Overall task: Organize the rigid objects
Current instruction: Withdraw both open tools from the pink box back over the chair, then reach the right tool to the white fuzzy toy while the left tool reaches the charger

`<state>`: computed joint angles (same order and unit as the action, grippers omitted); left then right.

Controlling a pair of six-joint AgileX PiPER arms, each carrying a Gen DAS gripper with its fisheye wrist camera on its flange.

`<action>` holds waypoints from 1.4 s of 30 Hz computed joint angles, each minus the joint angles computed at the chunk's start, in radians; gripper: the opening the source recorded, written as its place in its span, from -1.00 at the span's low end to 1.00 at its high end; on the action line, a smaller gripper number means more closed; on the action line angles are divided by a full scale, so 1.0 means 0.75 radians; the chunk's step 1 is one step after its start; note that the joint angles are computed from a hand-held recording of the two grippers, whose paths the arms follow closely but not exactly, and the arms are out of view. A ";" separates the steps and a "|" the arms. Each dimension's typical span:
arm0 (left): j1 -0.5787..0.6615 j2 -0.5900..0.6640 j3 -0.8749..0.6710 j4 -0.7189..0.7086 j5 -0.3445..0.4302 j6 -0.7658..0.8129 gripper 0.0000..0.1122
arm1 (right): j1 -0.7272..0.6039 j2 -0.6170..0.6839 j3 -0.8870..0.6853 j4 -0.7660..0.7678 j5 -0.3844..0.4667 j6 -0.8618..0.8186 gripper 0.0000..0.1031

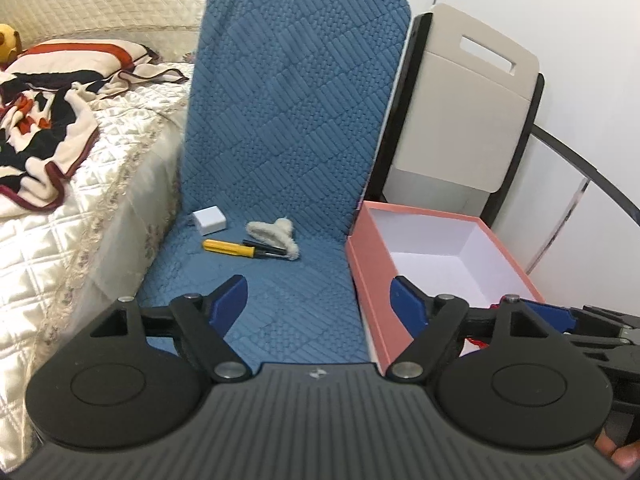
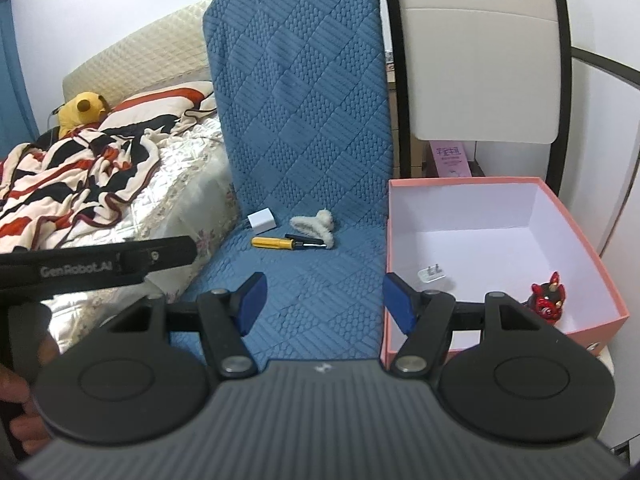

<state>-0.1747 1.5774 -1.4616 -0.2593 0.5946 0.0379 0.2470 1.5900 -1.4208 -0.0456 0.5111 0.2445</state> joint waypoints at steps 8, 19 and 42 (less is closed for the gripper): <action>0.064 -0.003 0.125 -0.106 -0.131 0.062 0.54 | 0.047 0.089 -0.014 -0.056 -0.023 0.056 0.28; 0.154 0.162 0.069 -0.236 -0.185 0.160 0.69 | 0.042 0.258 -0.114 -0.089 -0.076 0.094 0.31; 0.166 0.924 -0.731 -0.100 -0.038 -0.021 0.69 | -0.031 0.818 -0.646 0.192 -0.058 -0.179 0.76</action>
<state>-0.0505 2.2705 -2.0097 -0.3343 0.5659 0.0218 0.2241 2.2033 -1.9054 0.0986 0.4678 0.1105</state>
